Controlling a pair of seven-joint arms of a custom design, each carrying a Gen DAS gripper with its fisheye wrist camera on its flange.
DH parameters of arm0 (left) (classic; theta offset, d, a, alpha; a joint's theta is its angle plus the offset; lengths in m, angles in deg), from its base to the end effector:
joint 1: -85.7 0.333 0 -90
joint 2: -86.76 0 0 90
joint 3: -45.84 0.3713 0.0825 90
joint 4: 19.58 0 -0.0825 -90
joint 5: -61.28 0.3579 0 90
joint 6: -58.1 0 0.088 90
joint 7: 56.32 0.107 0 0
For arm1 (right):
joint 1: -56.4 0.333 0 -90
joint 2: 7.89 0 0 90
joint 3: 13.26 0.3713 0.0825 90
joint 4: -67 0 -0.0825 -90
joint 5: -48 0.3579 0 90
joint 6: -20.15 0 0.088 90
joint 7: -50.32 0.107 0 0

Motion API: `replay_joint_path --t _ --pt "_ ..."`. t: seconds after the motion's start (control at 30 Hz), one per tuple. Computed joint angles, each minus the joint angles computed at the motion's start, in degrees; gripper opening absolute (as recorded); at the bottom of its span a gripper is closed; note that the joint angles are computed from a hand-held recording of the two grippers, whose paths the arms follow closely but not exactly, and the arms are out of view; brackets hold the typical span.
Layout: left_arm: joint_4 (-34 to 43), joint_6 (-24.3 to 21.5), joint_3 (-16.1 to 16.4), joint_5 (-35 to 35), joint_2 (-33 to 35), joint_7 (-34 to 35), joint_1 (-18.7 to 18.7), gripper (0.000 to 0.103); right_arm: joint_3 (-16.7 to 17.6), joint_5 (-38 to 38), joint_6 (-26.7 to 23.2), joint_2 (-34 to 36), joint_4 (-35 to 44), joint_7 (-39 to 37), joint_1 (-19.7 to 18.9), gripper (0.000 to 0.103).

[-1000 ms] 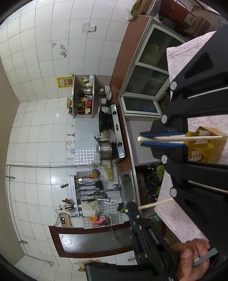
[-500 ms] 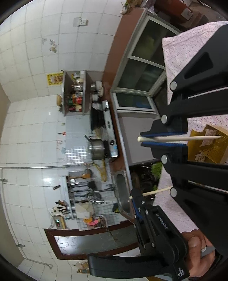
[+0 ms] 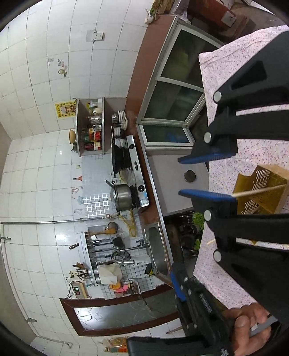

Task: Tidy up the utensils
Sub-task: 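Lower the chopsticks into the holder and open both grippers, then close the left gripper on a chopstick while the right gripper grasps another chopstick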

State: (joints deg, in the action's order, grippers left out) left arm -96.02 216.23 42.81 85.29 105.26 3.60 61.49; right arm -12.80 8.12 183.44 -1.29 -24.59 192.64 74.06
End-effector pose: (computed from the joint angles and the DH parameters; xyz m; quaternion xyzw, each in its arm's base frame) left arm 0.6136 -0.3253 0.7375 -0.5230 0.6611 -0.4474 0.2988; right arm 0.5815 0.2260 0.7455 -0.5673 0.5964 -0.3402 0.4547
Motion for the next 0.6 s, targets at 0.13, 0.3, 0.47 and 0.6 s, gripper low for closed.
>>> replay_joint_path --t 0.13,0.3,0.47,0.6 --pt "-6.3 1.0 0.8 3.0 -4.6 -2.5 0.1 0.027 0.2 -2.3 -1.3 -3.5 -3.9 2.0 -0.2 0.024" --pt "-17.5 2.1 -0.3 7.7 -11.9 -8.2 2.9 0.030 1.9 -3.8 -2.7 -8.6 -11.3 4.7 -2.0 0.025" --pt "-28.8 3.1 -2.6 9.8 -18.5 -11.9 7.0 0.030 4.0 -4.2 -3.0 -13.9 -20.3 8.2 -4.3 0.026" --pt "-37.8 5.7 -4.9 12.7 -23.3 -17.0 10.6 0.034 5.8 -4.3 -2.6 -17.4 -27.1 10.8 -5.9 0.033"
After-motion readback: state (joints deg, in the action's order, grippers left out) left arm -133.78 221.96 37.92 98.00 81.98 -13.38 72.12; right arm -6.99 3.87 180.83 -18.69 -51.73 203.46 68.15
